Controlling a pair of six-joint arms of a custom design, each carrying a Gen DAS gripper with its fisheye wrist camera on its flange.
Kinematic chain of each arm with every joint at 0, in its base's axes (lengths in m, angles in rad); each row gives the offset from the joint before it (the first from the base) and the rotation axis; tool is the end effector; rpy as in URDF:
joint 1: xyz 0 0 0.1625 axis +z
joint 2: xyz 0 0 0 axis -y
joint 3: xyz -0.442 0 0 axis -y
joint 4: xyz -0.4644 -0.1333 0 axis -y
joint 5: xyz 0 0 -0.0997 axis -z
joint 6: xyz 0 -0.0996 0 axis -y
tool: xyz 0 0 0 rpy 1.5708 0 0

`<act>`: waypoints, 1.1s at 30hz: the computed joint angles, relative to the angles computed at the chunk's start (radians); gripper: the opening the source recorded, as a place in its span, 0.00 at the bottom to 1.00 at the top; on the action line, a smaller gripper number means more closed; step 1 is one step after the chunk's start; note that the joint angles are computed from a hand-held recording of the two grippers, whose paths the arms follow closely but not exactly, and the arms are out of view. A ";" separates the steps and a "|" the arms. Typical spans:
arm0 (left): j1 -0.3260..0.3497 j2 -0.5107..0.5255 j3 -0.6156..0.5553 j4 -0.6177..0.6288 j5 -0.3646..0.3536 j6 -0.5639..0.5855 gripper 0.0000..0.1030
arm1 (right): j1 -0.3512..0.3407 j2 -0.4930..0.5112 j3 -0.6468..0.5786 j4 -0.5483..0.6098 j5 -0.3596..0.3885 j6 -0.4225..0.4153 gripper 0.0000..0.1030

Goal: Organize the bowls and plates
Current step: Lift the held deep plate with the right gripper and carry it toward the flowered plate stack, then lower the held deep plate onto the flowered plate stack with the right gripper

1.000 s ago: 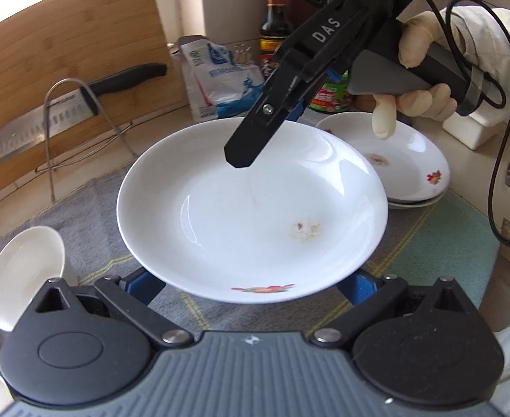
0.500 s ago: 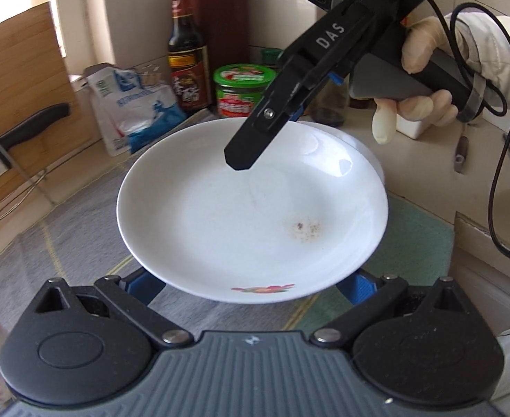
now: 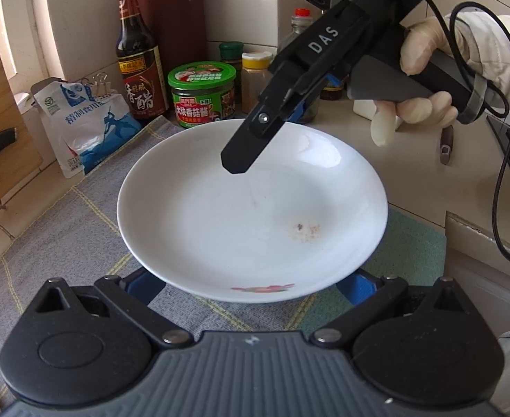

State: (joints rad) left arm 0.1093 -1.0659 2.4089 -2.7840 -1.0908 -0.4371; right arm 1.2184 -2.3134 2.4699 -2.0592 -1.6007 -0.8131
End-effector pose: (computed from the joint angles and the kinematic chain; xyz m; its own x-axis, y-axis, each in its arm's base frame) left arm -0.3841 -0.2225 -0.0036 -0.4511 0.7589 -0.4696 0.8772 0.4740 -0.0766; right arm 0.0234 -0.3139 0.3541 -0.8795 -0.4012 0.2561 -0.4548 0.8671 -0.2034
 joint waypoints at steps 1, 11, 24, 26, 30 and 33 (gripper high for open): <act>0.004 0.006 -0.004 -0.004 -0.004 0.005 0.99 | -0.005 -0.002 0.001 0.000 0.000 -0.002 1.00; 0.018 0.037 -0.025 -0.014 -0.025 0.028 0.99 | -0.060 -0.011 -0.005 0.012 0.024 -0.022 1.00; 0.039 0.071 -0.048 -0.032 -0.043 0.071 0.99 | -0.098 -0.023 -0.006 0.012 0.020 -0.036 1.00; 0.043 0.076 -0.049 -0.036 -0.043 0.071 0.99 | -0.107 -0.030 -0.007 0.015 0.022 -0.038 1.00; 0.049 0.081 -0.053 -0.043 -0.040 0.082 0.99 | -0.130 -0.040 -0.010 0.023 0.032 -0.041 1.00; 0.054 0.085 -0.055 -0.047 -0.040 0.094 0.99 | -0.140 -0.050 -0.007 0.022 0.036 -0.042 1.00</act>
State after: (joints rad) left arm 0.1634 -0.9805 2.3539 -2.8307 -1.1309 -0.3428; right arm 1.0787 -2.3633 2.4634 -2.0370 -1.5652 -0.8546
